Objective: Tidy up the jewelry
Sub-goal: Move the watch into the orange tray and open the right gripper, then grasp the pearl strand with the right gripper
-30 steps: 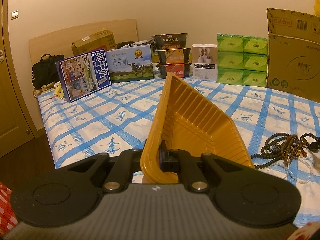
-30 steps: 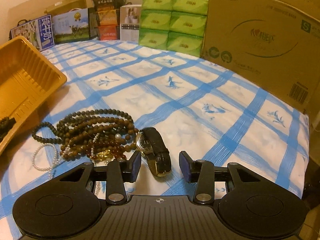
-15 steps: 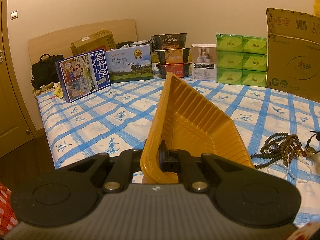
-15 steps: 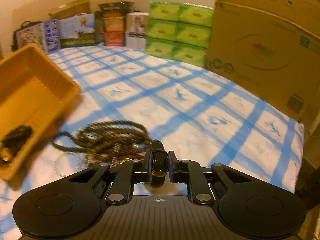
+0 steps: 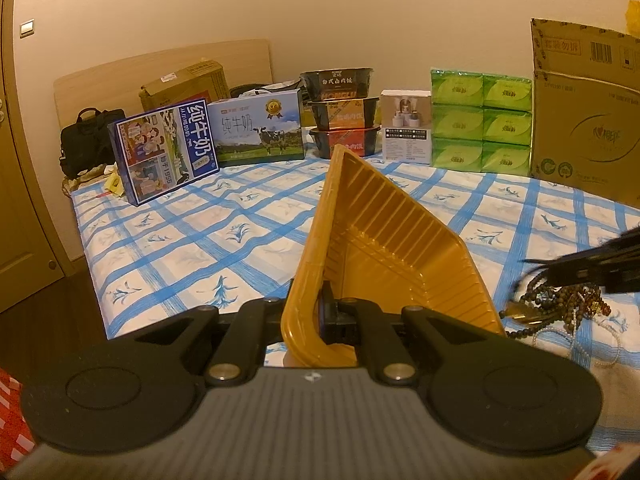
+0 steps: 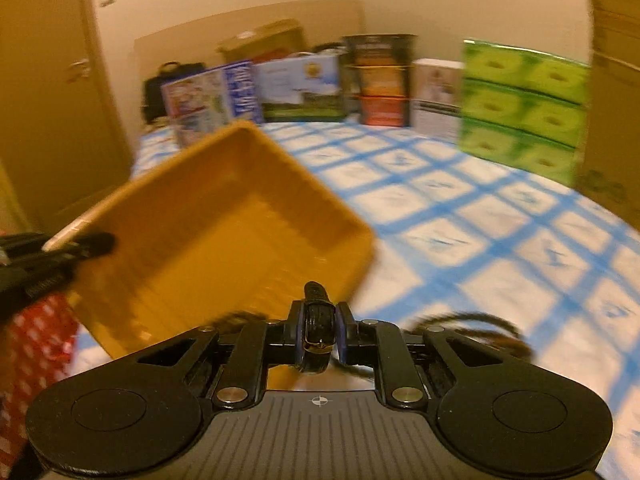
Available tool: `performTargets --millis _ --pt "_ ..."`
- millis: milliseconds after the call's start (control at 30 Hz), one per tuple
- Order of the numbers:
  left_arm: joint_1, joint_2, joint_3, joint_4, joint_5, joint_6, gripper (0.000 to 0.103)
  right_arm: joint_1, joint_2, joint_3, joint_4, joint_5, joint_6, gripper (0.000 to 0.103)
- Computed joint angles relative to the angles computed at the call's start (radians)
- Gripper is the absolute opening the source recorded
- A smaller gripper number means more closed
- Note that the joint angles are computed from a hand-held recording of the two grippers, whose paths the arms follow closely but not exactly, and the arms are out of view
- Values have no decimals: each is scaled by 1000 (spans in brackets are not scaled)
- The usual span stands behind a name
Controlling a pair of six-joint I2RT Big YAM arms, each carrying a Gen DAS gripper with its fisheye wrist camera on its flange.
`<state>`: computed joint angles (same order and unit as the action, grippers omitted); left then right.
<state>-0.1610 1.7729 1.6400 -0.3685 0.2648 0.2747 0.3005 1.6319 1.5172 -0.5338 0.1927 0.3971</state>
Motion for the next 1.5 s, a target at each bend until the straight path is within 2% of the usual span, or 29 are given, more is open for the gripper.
performTargets --millis 233,433,500,533,567,633,833,1067,1233,1500 --pt "-8 -5 -4 3 1 -7 6 13 121 134 15 -92 4 16" --pt "-6 -2 2 -7 3 -6 6 11 164 164 35 -137 21 16" --pt "-8 -2 2 -6 3 -12 6 15 161 159 35 -117 10 21" --pt "-9 -1 5 -8 3 -14 6 16 155 152 39 -105 9 33" --pt "-10 -1 6 -9 0 -14 6 15 145 137 50 -98 10 42" --pt "-11 -1 6 -10 0 -15 6 11 112 93 74 -70 10 45" --pt "-7 2 8 -8 6 -10 6 -16 -24 -91 79 45 60 47" --pt "-6 2 9 -9 5 -10 6 -43 -180 -309 -4 205 183 48" --pt "-3 1 6 -8 7 -7 6 -57 -234 -385 -47 234 247 48" --pt "-4 0 4 -7 3 -3 6 -43 -235 -412 -7 202 217 47"
